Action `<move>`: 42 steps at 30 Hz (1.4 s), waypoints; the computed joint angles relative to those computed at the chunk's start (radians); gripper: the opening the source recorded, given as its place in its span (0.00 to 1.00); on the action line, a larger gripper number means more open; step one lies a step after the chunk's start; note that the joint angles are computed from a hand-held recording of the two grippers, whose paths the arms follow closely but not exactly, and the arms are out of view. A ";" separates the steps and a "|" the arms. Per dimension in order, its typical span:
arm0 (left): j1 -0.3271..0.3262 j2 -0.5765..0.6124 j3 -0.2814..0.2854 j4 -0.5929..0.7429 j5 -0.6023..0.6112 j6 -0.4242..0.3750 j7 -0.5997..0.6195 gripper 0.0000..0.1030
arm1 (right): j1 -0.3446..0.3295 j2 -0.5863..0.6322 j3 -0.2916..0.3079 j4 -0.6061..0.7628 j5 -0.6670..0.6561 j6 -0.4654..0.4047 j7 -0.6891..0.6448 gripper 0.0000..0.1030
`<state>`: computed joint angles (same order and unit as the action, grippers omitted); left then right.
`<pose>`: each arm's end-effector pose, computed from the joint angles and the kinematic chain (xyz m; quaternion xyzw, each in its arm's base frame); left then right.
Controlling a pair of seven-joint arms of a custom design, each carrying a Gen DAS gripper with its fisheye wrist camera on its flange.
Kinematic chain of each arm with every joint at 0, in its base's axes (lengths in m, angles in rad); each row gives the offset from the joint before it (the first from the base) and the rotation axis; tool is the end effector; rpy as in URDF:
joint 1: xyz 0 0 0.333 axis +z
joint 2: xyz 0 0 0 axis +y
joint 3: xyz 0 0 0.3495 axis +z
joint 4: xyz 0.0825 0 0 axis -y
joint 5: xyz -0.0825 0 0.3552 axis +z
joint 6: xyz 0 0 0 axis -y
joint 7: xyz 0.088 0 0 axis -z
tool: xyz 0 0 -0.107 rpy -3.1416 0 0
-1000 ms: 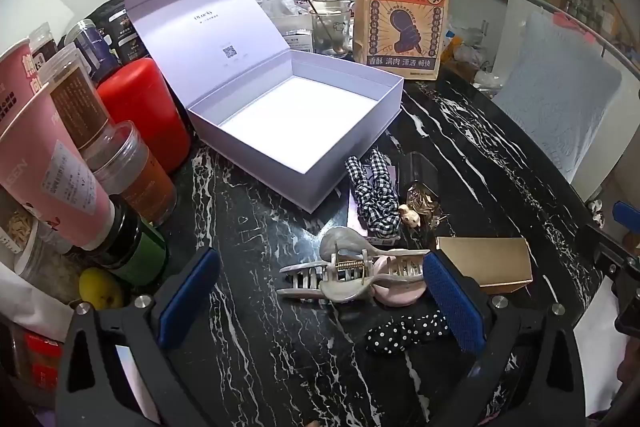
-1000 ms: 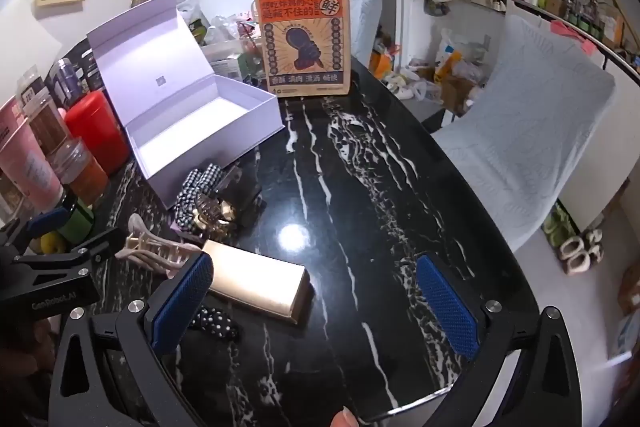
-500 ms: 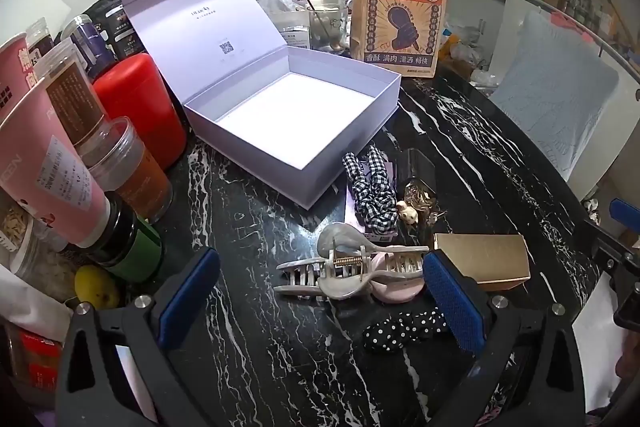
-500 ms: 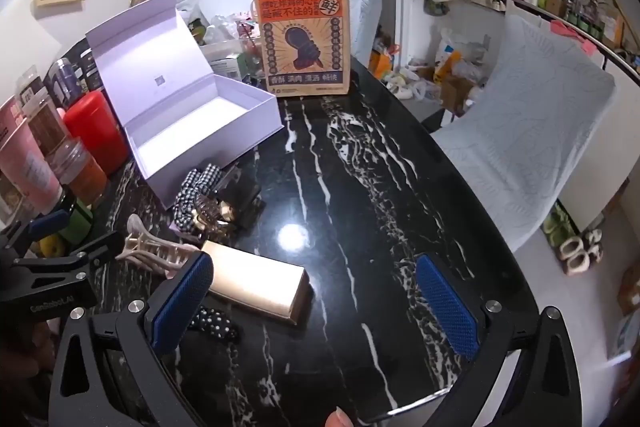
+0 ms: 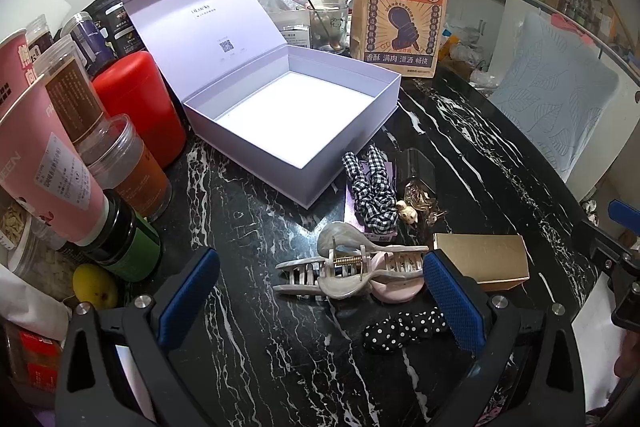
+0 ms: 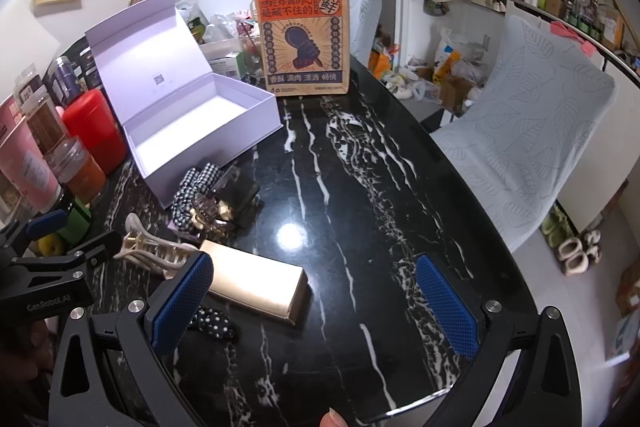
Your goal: Organize rigid objects
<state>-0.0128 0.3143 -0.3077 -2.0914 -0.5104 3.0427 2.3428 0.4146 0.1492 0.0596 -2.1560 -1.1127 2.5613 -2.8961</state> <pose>0.5970 -0.1429 0.3964 -0.4590 0.8239 -0.2815 0.1768 0.4917 0.2663 0.4024 -0.4939 0.7927 -0.2793 0.2228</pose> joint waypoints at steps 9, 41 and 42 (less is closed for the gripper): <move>0.007 -0.001 -0.010 -0.002 -0.016 0.001 0.017 1.00 | -0.002 0.001 -0.001 -0.005 -0.002 0.002 0.001 1.00; -0.005 0.001 0.004 0.003 0.008 -0.006 -0.002 1.00 | 0.001 0.008 -0.004 0.005 0.014 0.002 -0.030 1.00; -0.004 0.001 0.003 0.002 0.007 -0.005 -0.002 1.00 | 0.001 0.008 -0.004 0.005 0.013 0.002 -0.029 1.00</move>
